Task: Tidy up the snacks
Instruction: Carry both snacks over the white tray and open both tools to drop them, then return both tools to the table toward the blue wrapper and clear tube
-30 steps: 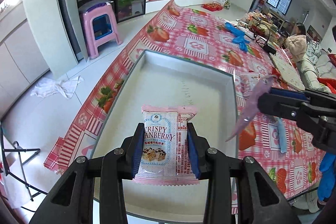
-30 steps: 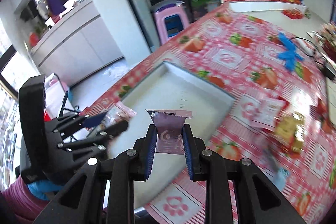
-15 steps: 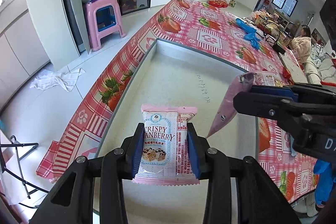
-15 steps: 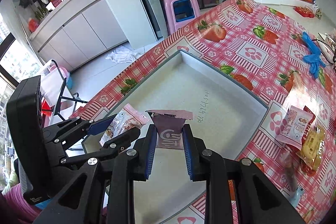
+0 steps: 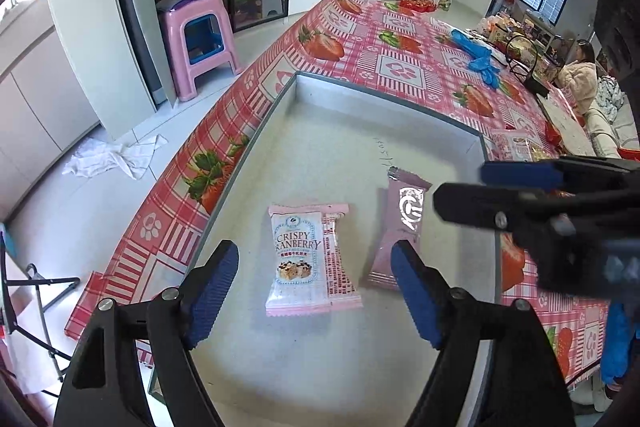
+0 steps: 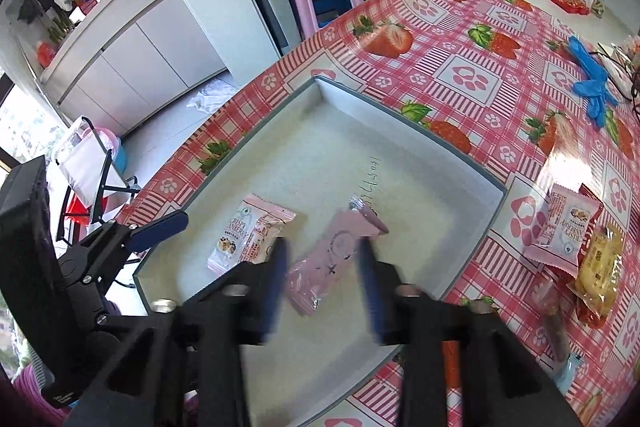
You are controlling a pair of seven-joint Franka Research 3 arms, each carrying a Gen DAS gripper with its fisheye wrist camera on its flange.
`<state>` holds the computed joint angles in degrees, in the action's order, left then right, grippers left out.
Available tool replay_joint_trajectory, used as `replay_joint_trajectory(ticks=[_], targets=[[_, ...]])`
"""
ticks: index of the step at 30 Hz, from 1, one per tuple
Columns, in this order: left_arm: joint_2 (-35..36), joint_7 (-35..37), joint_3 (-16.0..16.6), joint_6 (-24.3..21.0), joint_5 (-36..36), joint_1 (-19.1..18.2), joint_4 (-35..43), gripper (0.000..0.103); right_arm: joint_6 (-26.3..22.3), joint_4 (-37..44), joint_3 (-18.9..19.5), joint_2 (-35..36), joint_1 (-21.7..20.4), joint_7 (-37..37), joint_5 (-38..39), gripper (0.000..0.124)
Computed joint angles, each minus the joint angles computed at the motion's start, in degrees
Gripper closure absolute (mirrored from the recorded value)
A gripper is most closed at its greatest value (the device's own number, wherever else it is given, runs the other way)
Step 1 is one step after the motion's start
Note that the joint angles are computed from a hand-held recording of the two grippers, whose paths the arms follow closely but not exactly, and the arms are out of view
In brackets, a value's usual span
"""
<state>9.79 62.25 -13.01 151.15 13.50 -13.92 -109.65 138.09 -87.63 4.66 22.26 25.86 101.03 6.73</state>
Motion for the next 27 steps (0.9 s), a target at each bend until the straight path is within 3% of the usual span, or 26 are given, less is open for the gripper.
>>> replay_joint_trajectory(ticks=[2, 10, 18, 27], targets=[[0.2, 0.4, -0.2, -0.8, -0.5, -0.1, 0.6, 0.019, 1.5, -1.7, -0.9, -1.0, 0.6, 1.9, -1.5, 0.028], [1.1, 1.6, -1.1, -3.1, -0.8, -1.5, 3.2, 0.019, 4.1, -10.3, -2.1, -6.6, -1.5, 7.0, -2.8, 0.028], [4.5, 4.4, -2.9, -6.2, -1.8, -4.4, 9.0, 0.019, 4.5, -24.3, -4.3, -15.4, -5.8, 16.3, -9.4, 0.028], [14.1, 4.0, -4.1, -15.1, -2.4, -10.4, 22.8, 0.018, 3.4, -33.9, -3.5, -19.9, -10.6, 23.4, -19.6, 0.028]])
